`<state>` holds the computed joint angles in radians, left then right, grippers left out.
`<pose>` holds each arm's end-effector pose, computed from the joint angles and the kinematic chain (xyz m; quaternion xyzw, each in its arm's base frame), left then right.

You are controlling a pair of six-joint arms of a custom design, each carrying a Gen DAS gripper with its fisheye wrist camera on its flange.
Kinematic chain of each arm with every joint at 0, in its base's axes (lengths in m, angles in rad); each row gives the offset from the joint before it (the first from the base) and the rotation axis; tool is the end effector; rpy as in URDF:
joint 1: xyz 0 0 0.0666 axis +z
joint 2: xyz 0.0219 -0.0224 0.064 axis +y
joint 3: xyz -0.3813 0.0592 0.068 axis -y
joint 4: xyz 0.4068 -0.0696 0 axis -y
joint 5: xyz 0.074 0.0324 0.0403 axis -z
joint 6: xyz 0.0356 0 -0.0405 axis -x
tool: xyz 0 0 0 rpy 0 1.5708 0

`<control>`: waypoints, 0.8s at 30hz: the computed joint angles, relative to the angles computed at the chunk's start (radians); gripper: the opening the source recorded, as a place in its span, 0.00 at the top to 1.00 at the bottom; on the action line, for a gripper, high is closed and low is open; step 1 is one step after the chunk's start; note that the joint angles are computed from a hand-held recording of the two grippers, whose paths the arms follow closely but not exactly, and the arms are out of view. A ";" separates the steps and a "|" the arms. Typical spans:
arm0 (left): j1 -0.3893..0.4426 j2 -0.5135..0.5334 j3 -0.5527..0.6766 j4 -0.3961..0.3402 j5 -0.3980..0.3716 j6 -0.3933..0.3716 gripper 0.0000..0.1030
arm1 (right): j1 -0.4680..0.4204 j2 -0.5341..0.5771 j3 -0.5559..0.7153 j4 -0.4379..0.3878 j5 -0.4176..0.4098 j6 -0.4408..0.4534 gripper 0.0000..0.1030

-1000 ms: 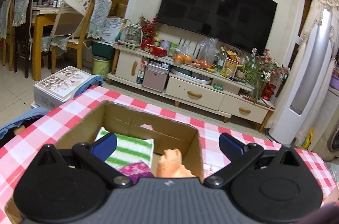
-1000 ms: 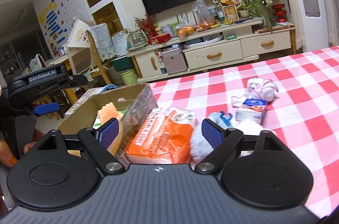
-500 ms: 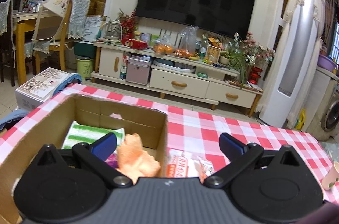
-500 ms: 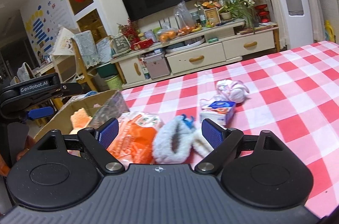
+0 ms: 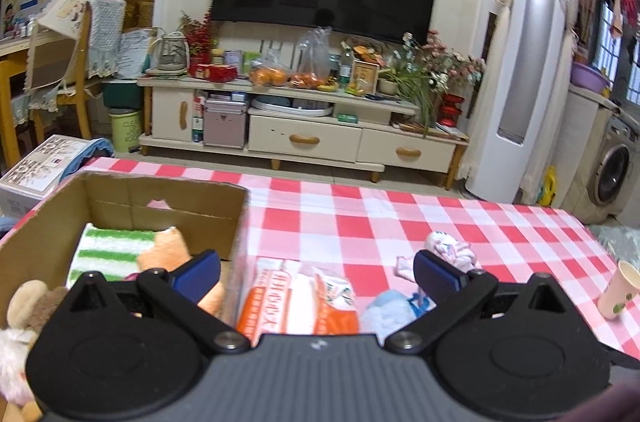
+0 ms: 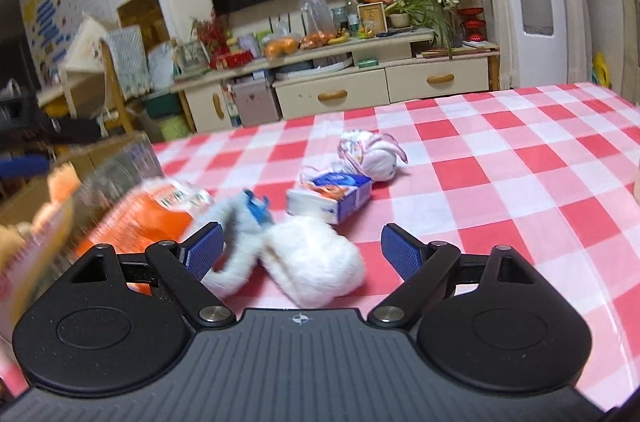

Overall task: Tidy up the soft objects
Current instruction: 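Move both open tools back over the remaining items on the table, then grasp the white knit mitten with the right tool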

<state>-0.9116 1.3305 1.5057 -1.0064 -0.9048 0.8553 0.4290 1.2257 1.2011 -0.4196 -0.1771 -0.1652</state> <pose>0.3050 -0.3486 0.5170 -0.1343 0.8427 0.0073 0.5213 0.4177 0.1975 0.4554 -0.1576 0.8287 0.2272 0.4867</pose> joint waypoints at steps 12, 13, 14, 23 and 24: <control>0.000 0.060 0.046 0.020 0.038 -0.062 0.01 | -0.029 0.117 0.078 -0.076 -0.092 0.136 0.00; 0.001 0.064 0.048 0.022 0.040 -0.063 0.01 | -0.031 0.118 0.079 -0.082 -0.097 0.143 0.00; 0.001 0.070 0.052 0.022 0.044 -0.065 0.01 | -0.030 0.118 0.079 -0.086 -0.094 0.153 0.00; -0.004 0.116 0.089 0.026 0.053 -0.088 0.01 | -0.041 0.118 0.083 -0.112 -0.110 0.222 0.40; -0.004 0.120 0.093 0.024 0.055 -0.090 0.01 | -0.045 0.115 0.082 -0.117 -0.114 0.228 0.41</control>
